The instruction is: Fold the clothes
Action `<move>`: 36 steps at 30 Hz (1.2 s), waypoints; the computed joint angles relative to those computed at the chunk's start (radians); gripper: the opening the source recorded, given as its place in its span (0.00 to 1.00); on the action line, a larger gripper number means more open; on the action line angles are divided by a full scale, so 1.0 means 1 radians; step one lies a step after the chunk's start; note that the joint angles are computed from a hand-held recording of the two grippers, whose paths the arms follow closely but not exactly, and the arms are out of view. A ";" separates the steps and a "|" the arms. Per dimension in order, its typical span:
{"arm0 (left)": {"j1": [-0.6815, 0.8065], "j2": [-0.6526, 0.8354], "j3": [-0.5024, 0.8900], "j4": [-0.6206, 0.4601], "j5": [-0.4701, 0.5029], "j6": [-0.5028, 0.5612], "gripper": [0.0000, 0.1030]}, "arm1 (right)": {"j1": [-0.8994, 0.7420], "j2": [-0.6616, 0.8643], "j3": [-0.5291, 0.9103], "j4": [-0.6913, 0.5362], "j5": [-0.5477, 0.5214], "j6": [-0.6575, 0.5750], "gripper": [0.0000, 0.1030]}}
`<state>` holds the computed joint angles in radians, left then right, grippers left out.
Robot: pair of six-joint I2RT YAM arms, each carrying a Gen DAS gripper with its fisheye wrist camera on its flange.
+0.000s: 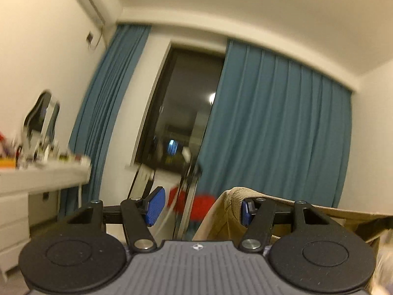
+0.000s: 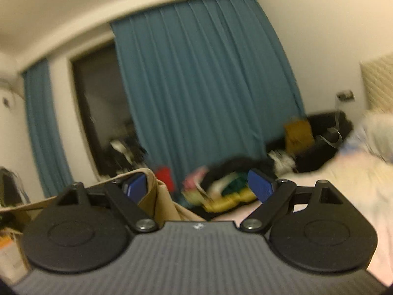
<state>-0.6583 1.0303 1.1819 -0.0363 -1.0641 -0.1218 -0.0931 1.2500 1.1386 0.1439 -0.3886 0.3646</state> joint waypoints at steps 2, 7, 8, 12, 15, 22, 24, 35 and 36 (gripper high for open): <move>-0.028 0.034 0.153 -0.008 -0.017 0.093 0.61 | -0.019 0.007 0.123 -0.060 -0.038 0.019 0.85; -0.193 0.117 0.395 0.261 -0.117 0.542 0.63 | -0.107 0.009 0.369 -0.156 -0.164 0.115 0.85; -0.236 0.139 0.439 0.344 -0.134 0.654 0.63 | -0.129 0.009 0.413 -0.176 -0.186 0.126 0.85; -0.402 0.216 0.587 0.570 -0.171 0.967 0.63 | -0.226 0.002 0.527 -0.197 -0.279 0.182 0.86; -0.510 0.289 0.659 0.842 -0.177 1.267 0.65 | -0.285 -0.002 0.564 -0.182 -0.328 0.219 0.86; -0.351 0.193 0.622 0.128 -0.162 0.596 0.68 | -0.217 -0.005 0.535 -0.267 -0.213 0.069 0.86; -0.188 0.190 0.649 -0.253 -0.047 0.226 0.68 | -0.162 -0.003 0.497 -0.286 -0.127 0.003 0.87; 0.359 0.309 0.180 -0.050 0.395 0.131 0.53 | 0.070 0.314 0.321 -0.186 -0.078 -0.155 0.86; 0.382 0.329 0.138 0.011 0.421 0.172 0.53 | 0.093 0.354 0.311 -0.181 -0.101 -0.171 0.86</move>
<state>-0.2766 1.3597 1.3198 -0.0250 -0.6435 0.0504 -0.0001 1.6042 1.4500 -0.0370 -0.4896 0.1933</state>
